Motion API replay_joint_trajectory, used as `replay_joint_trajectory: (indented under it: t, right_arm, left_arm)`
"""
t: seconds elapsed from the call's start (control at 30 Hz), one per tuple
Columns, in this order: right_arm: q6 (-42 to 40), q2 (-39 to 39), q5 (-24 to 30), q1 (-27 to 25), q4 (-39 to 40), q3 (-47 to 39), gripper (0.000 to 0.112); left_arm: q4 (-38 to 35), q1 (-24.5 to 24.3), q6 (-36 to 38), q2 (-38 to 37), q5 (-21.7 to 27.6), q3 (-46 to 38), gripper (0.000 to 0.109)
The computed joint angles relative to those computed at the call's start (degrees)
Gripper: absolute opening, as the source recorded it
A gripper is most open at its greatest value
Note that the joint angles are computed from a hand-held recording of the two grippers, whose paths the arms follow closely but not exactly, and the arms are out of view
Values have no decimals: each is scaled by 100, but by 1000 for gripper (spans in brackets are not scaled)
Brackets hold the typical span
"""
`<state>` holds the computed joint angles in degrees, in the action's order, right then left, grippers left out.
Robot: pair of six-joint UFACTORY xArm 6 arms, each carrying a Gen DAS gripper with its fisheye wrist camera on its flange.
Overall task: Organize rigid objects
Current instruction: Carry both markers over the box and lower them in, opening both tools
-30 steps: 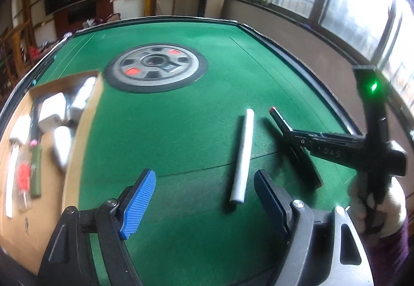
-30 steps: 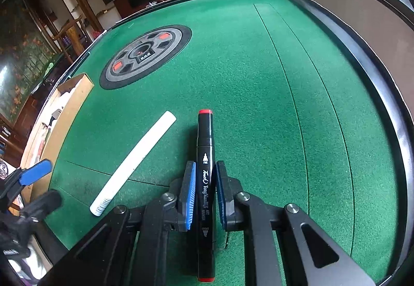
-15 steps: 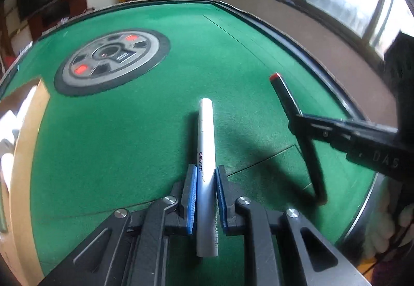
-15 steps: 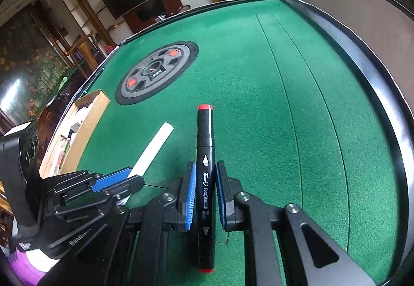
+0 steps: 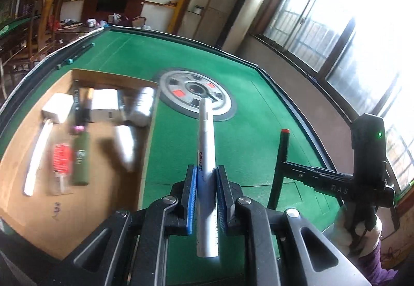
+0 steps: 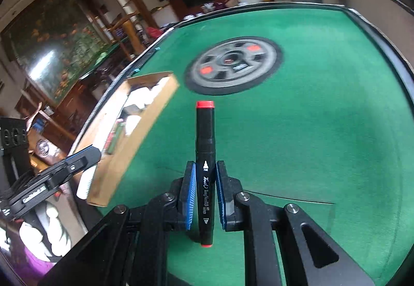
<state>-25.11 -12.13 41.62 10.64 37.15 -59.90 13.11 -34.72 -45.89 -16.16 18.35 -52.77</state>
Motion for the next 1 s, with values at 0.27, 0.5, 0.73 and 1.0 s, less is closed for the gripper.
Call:
replay_joint_trajectory:
  t: [0.27, 0.5, 0.73, 1.0]
  right_arm:
    - [-237, 843, 955, 665, 796, -1100, 15]
    - [317, 1974, 1368, 1187, 798, -2307, 15]
    - [1445, 2961, 1034, 1660, -199, -3258, 15]
    - [2099, 3106, 399, 1996, -1432, -3306, 22]
  left_arm:
    - [601, 965, -991, -1082, 176, 1115, 14]
    - [-78, 1424, -684, -1015, 235, 1472, 14]
    - [78, 1464, -674, -721, 393, 1316, 15]
    - [493, 1482, -862, -670, 146, 1329, 50]
